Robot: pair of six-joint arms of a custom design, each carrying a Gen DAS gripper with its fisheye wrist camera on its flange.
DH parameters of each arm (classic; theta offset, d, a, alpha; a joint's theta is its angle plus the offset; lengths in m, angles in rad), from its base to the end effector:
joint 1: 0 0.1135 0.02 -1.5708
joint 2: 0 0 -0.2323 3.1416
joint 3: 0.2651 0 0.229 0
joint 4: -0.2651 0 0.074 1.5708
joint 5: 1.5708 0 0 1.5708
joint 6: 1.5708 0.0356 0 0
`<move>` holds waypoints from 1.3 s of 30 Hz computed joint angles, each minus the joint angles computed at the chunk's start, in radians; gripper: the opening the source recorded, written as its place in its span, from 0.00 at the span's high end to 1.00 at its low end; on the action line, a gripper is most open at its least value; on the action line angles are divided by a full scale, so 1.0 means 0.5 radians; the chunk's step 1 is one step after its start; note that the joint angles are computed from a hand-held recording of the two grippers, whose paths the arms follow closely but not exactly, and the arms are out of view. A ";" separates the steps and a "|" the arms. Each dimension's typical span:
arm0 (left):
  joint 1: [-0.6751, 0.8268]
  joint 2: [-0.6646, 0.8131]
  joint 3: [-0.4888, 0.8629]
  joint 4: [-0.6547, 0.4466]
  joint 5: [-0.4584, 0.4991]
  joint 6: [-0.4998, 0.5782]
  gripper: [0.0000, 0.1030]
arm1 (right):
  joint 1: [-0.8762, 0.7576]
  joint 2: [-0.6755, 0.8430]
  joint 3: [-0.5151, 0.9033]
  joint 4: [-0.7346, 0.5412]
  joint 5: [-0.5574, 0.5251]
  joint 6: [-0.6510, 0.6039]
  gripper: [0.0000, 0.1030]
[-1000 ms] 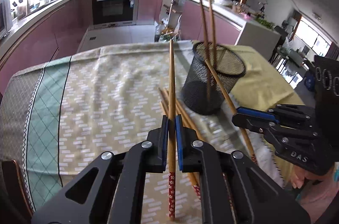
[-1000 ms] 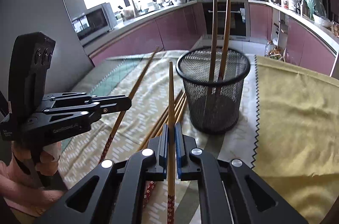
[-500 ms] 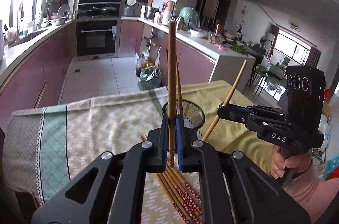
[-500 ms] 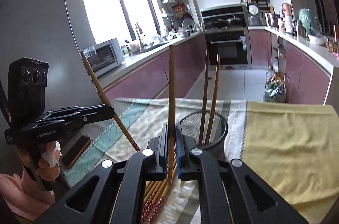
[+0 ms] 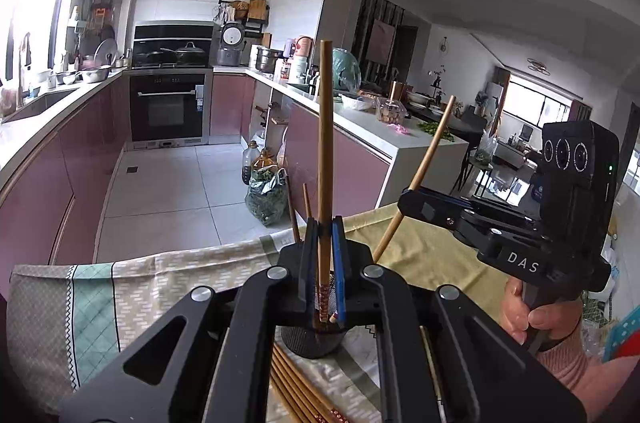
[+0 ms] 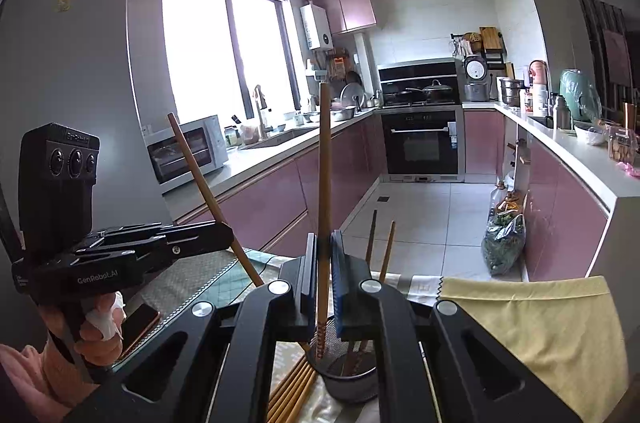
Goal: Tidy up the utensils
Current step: 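Lift the chopstick with the right gripper and drop it into the mesh cup, then move the open right gripper back over the remaining chopsticks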
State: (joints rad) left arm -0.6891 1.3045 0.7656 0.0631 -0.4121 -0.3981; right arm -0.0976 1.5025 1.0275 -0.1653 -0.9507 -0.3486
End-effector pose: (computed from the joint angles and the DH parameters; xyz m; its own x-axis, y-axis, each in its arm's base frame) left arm 0.2206 -0.1633 0.2269 -0.4452 -0.0934 -0.8905 0.1467 0.9735 -0.1755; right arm 0.3054 -0.0008 0.2410 -0.3563 -0.1646 -0.9198 -0.7603 0.6232 0.1830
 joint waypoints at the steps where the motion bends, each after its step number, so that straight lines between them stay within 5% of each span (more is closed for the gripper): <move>1: 0.005 0.059 0.046 -0.011 0.006 0.009 0.93 | 0.015 0.029 0.022 0.012 0.035 0.003 0.95; 19: 0.299 0.945 0.464 -0.070 0.406 0.007 0.93 | 0.265 0.530 0.269 -0.242 0.496 -0.164 0.94; 29: 0.329 1.019 0.488 -0.033 0.381 -0.011 0.91 | 0.271 0.572 0.280 -0.202 0.493 -0.082 0.91; 36: 0.264 0.812 0.218 0.104 0.185 -0.055 0.74 | 0.237 0.519 0.215 -0.205 0.439 -0.101 0.89; 39: 0.230 0.650 0.026 0.177 0.087 -0.081 0.64 | 0.196 0.425 0.114 -0.217 0.358 -0.174 0.76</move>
